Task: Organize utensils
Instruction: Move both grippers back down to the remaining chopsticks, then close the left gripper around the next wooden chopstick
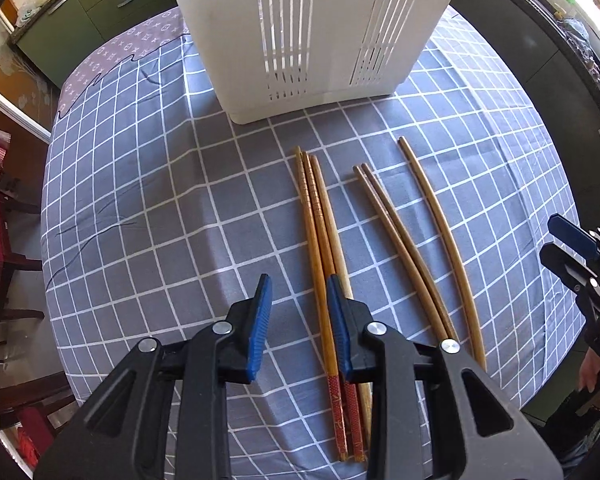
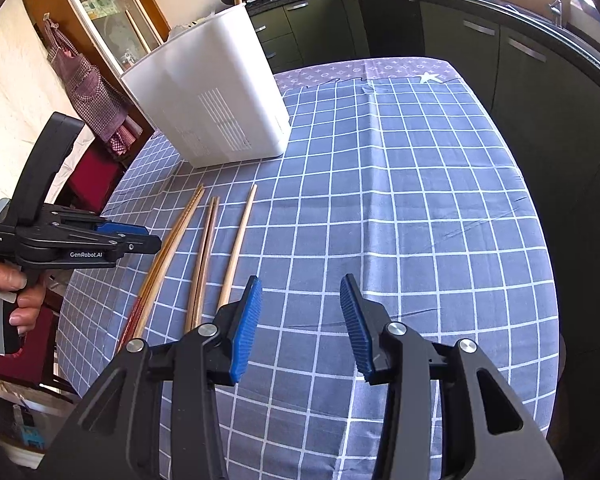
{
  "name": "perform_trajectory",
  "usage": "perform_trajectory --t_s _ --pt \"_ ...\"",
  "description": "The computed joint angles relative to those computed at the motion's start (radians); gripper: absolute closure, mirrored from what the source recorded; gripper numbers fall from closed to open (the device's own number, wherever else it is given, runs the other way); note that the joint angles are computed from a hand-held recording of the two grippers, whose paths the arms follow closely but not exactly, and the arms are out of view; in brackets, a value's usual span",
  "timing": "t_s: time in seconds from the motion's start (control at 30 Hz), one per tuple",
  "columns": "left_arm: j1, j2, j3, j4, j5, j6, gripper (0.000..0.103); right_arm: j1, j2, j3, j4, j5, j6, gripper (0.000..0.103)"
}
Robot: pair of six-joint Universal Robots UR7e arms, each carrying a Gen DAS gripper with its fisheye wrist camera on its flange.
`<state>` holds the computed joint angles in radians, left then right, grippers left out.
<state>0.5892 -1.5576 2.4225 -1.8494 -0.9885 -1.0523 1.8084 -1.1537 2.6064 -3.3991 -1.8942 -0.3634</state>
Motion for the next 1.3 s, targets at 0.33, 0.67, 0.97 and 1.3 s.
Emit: perform_trajectory --t_s 0.33,0.67,0.97,1.3 --pt "0.053 0.063 -0.018 -0.052 0.007 0.048 0.082 -0.009 -0.004 0.003 0.007 0.013 0.001 0.061" --pt "0.089 0.093 -0.033 -0.067 -0.004 0.058 0.082 -0.008 -0.011 0.003 0.018 0.016 0.006 0.059" --pt "0.083 0.129 -0.048 -0.063 -0.007 0.091 0.095 -0.001 -0.005 -0.001 0.03 0.015 0.01 0.059" --pt "0.057 0.065 -0.037 -0.031 0.02 0.052 0.096 -0.006 -0.014 0.004 0.029 0.013 0.01 0.059"
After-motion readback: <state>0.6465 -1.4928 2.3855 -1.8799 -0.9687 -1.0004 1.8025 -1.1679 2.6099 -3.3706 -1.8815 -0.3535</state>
